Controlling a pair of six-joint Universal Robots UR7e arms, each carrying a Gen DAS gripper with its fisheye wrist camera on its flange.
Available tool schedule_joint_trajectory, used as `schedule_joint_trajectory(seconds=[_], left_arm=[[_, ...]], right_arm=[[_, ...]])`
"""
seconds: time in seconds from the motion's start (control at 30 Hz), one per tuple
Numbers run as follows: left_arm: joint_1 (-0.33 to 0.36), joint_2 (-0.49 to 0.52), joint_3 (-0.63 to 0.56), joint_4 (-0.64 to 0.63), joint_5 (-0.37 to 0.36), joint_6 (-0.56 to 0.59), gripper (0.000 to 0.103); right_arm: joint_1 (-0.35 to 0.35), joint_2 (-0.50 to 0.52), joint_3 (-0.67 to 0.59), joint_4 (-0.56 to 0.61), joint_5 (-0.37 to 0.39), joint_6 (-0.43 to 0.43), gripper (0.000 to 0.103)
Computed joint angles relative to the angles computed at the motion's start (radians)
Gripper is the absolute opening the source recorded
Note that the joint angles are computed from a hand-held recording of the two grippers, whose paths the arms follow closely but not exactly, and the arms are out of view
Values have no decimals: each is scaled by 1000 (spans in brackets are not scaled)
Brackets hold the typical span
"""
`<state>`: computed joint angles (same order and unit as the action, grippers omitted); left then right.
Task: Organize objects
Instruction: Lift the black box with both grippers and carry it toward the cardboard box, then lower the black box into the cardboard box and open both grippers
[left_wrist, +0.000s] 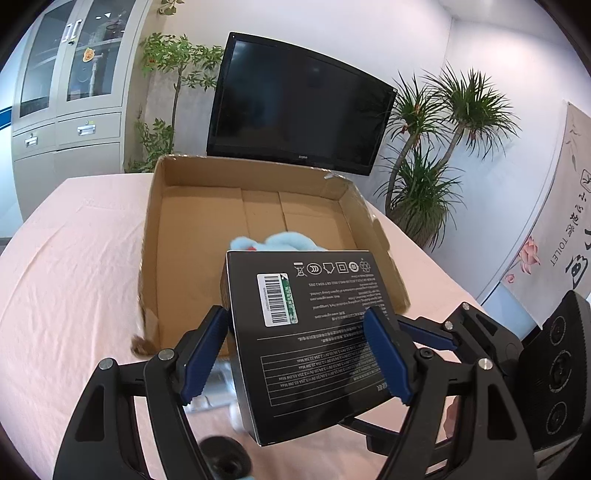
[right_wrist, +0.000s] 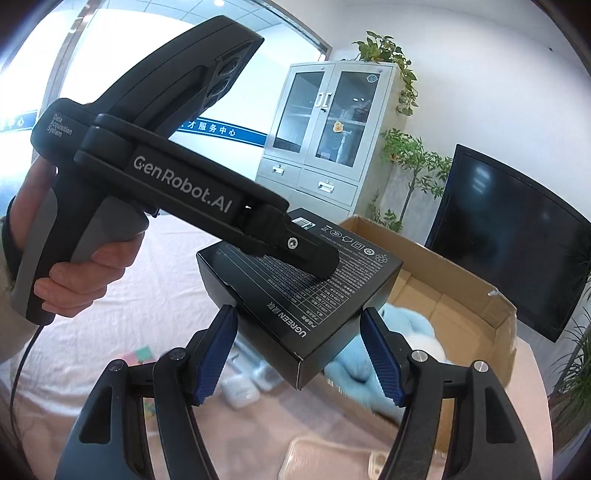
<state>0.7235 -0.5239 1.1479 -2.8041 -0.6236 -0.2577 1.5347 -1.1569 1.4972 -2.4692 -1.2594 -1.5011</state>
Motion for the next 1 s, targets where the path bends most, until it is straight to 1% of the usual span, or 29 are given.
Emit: schedule_joint_trajectory(seconds=[0.23, 0.37, 0.53, 0.63, 0.73, 0.87, 1.0], left_arm=[[27, -4, -45, -14, -11, 64, 76], [46, -8, -52, -50, -29, 101, 76], [76, -18, -44, -75, -56, 103, 76], [88, -19, -51, -59, -50, 108, 76], [105, -12, -66, -30, -46, 81, 78], [144, -5, -80, 19, -86, 16, 78], [168, 14, -99, 60, -83, -14, 78]], right_arm=[[45, 85, -81, -28, -4, 43, 68], [64, 127, -117, -42, -10, 53, 68], [85, 184, -165, -46, -32, 66, 68], [94, 221, -195, -45, -49, 61, 68], [103, 268, -243, -29, -70, 60, 68], [109, 326, -292, -22, -124, 74, 68], [109, 373, -320, -27, -174, 98, 68]])
